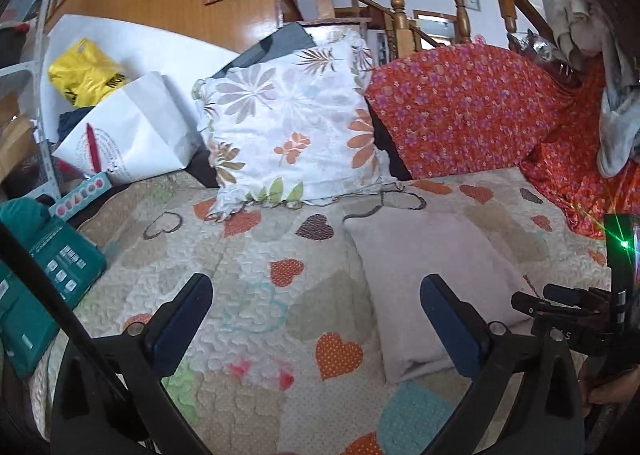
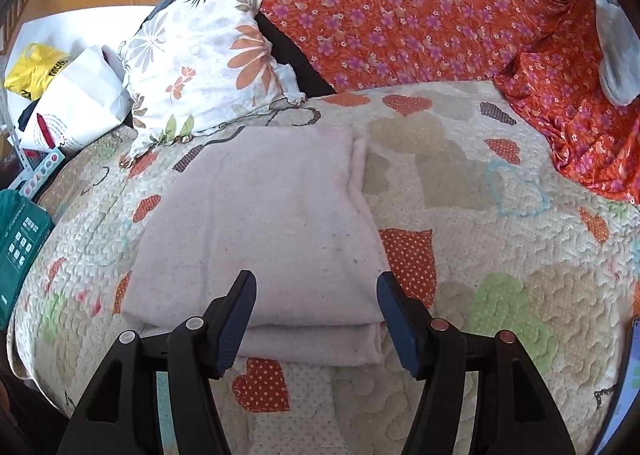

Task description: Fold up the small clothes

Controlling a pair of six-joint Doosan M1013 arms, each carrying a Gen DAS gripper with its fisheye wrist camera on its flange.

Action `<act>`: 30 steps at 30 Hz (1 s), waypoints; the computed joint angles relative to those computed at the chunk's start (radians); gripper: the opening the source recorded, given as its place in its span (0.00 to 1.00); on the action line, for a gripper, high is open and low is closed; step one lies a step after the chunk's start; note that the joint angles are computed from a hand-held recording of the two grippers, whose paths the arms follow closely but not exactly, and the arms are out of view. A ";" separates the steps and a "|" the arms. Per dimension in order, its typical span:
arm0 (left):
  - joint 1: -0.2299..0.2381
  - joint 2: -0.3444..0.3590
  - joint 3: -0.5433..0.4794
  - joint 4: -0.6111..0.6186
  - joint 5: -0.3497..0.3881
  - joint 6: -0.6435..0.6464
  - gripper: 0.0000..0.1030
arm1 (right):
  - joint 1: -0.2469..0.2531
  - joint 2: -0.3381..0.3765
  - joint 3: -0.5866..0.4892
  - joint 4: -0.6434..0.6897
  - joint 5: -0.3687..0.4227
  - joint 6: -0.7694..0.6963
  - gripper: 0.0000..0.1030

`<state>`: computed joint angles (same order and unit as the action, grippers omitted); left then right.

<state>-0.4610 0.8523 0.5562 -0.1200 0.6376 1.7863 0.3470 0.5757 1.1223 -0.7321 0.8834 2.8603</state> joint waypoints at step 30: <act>-0.011 0.157 -0.242 0.189 0.376 -0.110 1.00 | -0.017 0.004 0.000 -0.015 0.040 0.059 0.74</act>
